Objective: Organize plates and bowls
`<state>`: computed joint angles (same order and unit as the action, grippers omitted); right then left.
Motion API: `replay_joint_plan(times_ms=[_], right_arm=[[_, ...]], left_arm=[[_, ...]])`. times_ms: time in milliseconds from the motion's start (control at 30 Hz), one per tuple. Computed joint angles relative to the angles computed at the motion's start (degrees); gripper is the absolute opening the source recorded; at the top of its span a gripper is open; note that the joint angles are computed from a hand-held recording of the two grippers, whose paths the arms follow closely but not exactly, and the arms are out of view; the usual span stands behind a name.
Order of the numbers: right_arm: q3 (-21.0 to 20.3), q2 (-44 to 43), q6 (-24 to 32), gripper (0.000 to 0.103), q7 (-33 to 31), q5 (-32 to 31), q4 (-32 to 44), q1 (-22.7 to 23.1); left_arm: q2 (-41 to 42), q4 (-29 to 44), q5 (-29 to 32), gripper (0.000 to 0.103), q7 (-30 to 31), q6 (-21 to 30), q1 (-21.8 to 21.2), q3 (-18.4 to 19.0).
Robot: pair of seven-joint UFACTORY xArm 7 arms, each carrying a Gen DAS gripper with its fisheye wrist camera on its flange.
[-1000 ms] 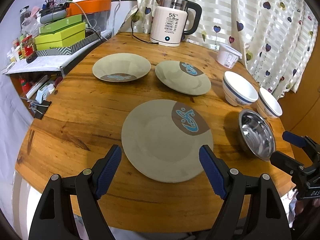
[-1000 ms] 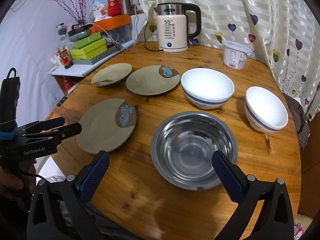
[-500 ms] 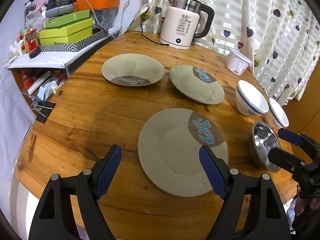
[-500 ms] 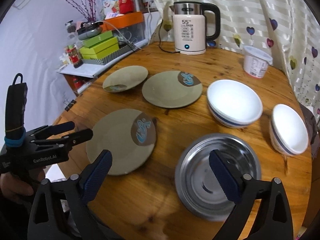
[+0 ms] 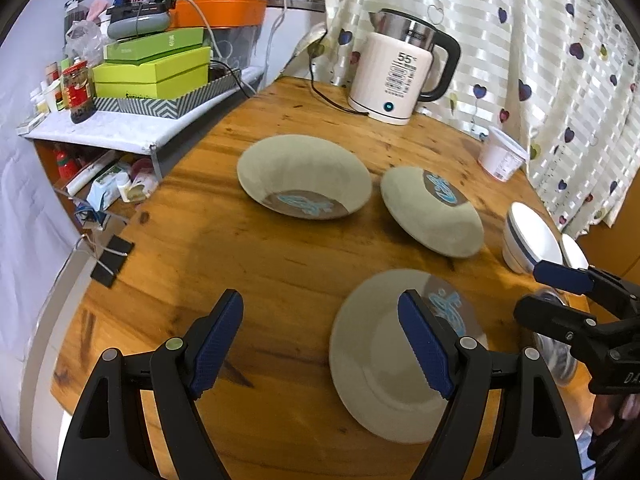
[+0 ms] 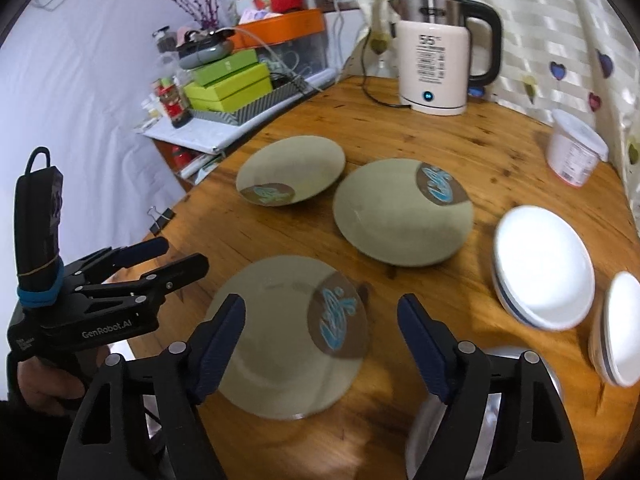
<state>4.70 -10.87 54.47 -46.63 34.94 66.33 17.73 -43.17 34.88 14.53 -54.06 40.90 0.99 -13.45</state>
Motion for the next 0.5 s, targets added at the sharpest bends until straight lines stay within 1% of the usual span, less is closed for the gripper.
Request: replay_joint_plan(times_ms=[100,167,267,300,367,433,500], right_arm=[[0.8,2.1,0.4,0.077,0.7,-0.3,2.3,0.4],[1.4,3.9,0.7,0.075,1.6,-0.9,4.6,0.6],[2.4,6.4,0.8,0.071,2.5,-1.6,7.6,0.9],[2.8,7.4,0.7,0.067,2.8,-2.1,8.6,1.0],[3.4,9.7,1.2,0.062,3.8,-2.9,11.2,1.1],[4.1,12.3,2.2,0.055,4.9,-3.7,14.1,1.1],[4.6,15.2,3.7,0.053,6.1,-4.2,17.3,1.0]], left_arm=[[0.6,-0.2,-0.4,0.08,1.2,-0.9,0.3,1.9],[1.2,0.0,-0.3,0.08,1.9,-1.4,1.0,2.5],[2.5,-0.1,-1.2,0.08,4.0,-3.1,1.2,4.6],[2.8,-0.1,-1.3,0.08,4.3,-3.3,1.6,4.7],[3.7,0.3,-1.0,0.08,4.7,-3.5,2.7,4.8],[4.1,0.2,-1.1,0.08,5.2,-4.3,3.4,5.3],[4.7,0.4,-0.9,0.08,5.3,-4.8,4.5,5.6]])
